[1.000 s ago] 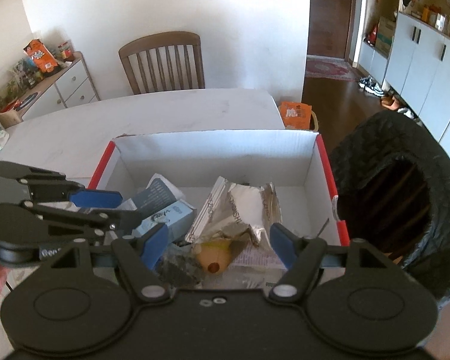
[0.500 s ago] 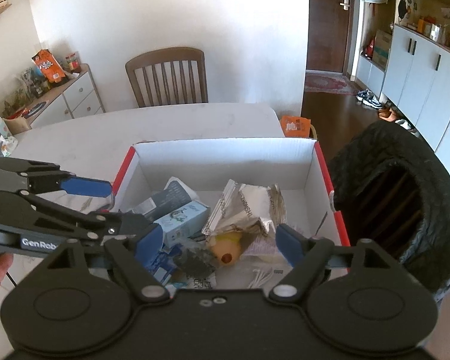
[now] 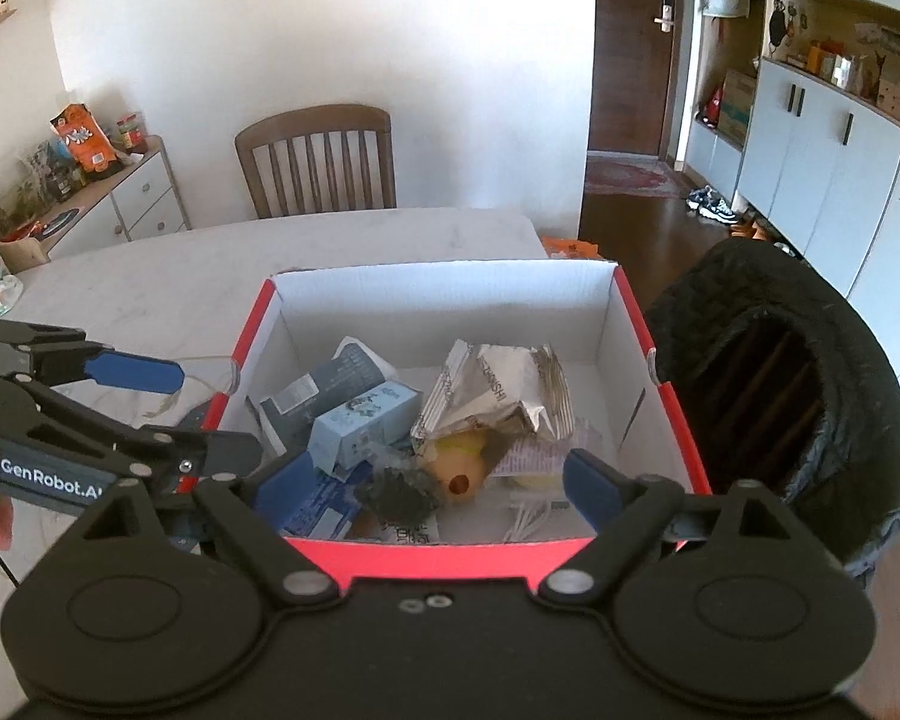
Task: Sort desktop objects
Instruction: 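Withdraw both open tools from the red box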
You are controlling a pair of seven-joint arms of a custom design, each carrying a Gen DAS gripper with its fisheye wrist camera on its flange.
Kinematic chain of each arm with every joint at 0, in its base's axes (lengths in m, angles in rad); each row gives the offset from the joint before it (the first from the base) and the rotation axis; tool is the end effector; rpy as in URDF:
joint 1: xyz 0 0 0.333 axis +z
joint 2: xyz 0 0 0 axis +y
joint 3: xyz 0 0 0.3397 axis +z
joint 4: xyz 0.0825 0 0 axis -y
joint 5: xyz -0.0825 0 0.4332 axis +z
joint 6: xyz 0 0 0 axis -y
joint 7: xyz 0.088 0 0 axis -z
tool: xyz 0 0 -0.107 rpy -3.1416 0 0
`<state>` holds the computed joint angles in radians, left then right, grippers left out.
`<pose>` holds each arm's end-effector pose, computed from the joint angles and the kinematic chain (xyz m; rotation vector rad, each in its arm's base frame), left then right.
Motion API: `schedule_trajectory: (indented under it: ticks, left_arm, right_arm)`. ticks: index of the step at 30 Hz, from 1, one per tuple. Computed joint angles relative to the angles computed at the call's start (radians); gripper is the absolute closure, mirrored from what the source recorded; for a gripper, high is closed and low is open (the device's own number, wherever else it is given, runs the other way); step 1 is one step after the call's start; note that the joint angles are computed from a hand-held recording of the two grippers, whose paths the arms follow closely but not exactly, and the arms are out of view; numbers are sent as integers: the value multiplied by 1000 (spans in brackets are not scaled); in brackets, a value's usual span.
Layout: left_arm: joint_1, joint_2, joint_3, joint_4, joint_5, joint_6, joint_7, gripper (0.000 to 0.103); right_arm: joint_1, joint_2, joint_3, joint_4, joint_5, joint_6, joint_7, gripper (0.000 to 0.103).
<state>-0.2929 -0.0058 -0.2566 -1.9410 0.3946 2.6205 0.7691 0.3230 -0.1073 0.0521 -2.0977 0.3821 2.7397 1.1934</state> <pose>0.5495 -0.3473 0.5669 -1.8370 1.8786 -0.8762 0.5735 0.2113 0.5574 -2.0372 1.2640 -0.4215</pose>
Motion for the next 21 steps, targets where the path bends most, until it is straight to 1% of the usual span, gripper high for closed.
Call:
schedule_trajectory:
  ticks: [2,5,6,11,13,16,19,21]
  left_arm:
    - [0,-14,-1,-16,6,7,-9,11]
    - [4,-36,-5,-40,33,11,-37,4]
    - [6,-45,-6,-51,36,22,-41,2]
    - [26,-90,-22,-101,109,67,-118,0]
    - [34,-103,-31,-111,136,64,-150,0]
    - [39,-121,-42,-120,146,51,-169,0]
    - [38,-143,-41,-143,112,70,-157,0]
    - [39,-155,-46,-153,98,68,-151,0]
  right_arm:
    - [1,-15,5,-21,-9,21,17,12]
    - [5,-34,7,-47,-24,47,33,11]
    - [7,-41,8,-56,-32,57,40,11]
    - [17,-79,8,-102,-68,97,81,10]
    - [23,-91,6,-116,-77,106,91,9]
    - [25,-110,9,-140,-105,129,118,9]
    - [20,-125,16,-157,-141,136,162,9]
    - [17,-133,21,-167,-166,138,195,9]
